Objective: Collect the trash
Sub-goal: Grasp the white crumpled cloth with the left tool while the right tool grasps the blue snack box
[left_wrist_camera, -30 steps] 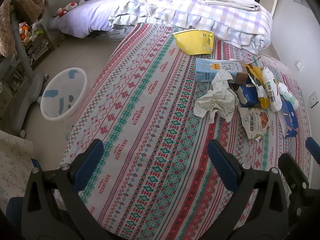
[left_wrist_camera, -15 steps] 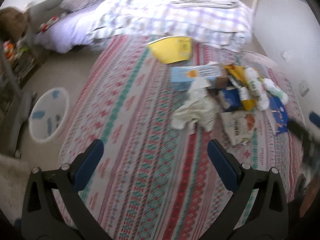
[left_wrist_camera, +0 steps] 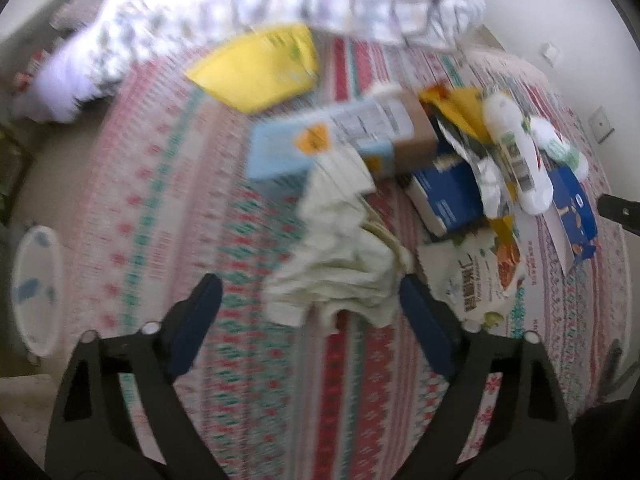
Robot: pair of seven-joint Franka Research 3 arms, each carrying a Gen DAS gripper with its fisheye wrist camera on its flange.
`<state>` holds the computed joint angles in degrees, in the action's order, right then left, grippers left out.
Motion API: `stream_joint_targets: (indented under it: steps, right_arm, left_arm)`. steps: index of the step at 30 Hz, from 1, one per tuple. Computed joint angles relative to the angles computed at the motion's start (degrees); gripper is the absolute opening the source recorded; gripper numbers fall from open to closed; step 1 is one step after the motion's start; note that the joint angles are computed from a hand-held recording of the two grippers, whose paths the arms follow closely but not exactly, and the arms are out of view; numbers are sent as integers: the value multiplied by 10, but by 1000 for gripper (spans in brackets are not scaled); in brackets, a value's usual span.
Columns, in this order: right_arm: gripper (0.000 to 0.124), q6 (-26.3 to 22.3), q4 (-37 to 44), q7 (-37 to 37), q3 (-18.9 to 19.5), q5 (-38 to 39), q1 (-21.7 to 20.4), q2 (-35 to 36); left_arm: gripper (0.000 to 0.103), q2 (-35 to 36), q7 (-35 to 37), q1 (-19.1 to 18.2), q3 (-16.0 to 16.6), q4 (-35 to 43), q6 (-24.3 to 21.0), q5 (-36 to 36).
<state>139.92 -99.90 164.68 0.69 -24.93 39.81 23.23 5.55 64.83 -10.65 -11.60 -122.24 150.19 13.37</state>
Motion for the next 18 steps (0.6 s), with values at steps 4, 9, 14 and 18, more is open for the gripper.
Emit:
stream_joint_targets:
  steps: [4,9,14,18]
  right_arm:
    - [103,-39,42,-48,11,45,-17,40]
    - [87,-18,45,-103,21,100,-19,54]
    - [31,3,31,-102,7,97,6,43]
    - [9,72,-28,-79,5,96,4,6]
  left_arm:
    - [40,16,90,21,-20,1,13,-133]
    - [15,-21,119,21,-16,-28,35,-192]
    - [14,-68,152,14,-4,-68,54,-258]
    - [14,-88,155,6,11,-87,69,-267]
